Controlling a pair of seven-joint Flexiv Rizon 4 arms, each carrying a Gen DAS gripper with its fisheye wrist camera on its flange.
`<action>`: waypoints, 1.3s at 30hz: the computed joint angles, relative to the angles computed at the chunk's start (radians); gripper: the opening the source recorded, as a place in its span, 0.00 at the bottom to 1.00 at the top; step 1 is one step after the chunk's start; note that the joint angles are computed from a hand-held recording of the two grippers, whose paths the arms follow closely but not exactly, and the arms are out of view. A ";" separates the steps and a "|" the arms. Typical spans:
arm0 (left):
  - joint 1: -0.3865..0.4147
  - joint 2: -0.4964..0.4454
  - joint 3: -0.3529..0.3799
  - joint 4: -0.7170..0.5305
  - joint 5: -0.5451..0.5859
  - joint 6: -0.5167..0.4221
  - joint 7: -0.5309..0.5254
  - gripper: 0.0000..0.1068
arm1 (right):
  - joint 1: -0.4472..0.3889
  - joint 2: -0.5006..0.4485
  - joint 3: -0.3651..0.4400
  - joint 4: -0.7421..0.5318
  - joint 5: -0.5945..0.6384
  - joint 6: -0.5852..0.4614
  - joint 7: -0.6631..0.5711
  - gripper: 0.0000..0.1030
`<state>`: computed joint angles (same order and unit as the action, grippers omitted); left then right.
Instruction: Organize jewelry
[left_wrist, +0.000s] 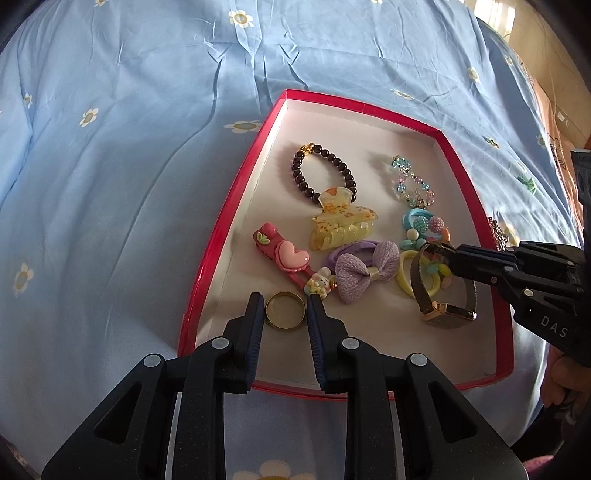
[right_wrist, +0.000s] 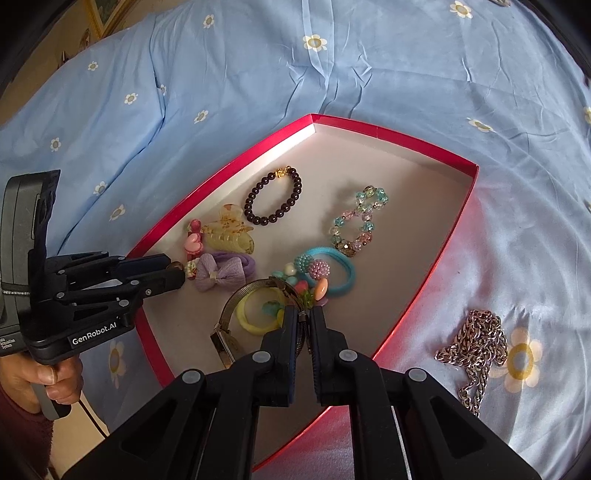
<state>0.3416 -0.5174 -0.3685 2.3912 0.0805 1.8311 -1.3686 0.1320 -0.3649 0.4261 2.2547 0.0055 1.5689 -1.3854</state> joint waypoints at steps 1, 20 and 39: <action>0.002 -0.001 -0.001 0.000 0.001 0.000 0.000 0.20 | 0.000 -0.001 0.000 -0.002 0.000 -0.002 0.000 0.07; 0.001 -0.006 -0.008 -0.002 0.008 0.009 -0.010 0.35 | -0.046 0.000 0.057 -0.006 0.050 0.010 -0.024 0.15; 0.182 0.043 -0.114 0.101 0.146 0.158 -0.237 0.82 | -0.175 0.050 0.172 0.094 0.038 0.224 0.049 0.57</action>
<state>0.5241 -0.4740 -0.4825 2.4925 0.2265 1.9892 -1.6058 -0.0429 -0.3145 0.5978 2.3485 0.0437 1.7930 -1.3368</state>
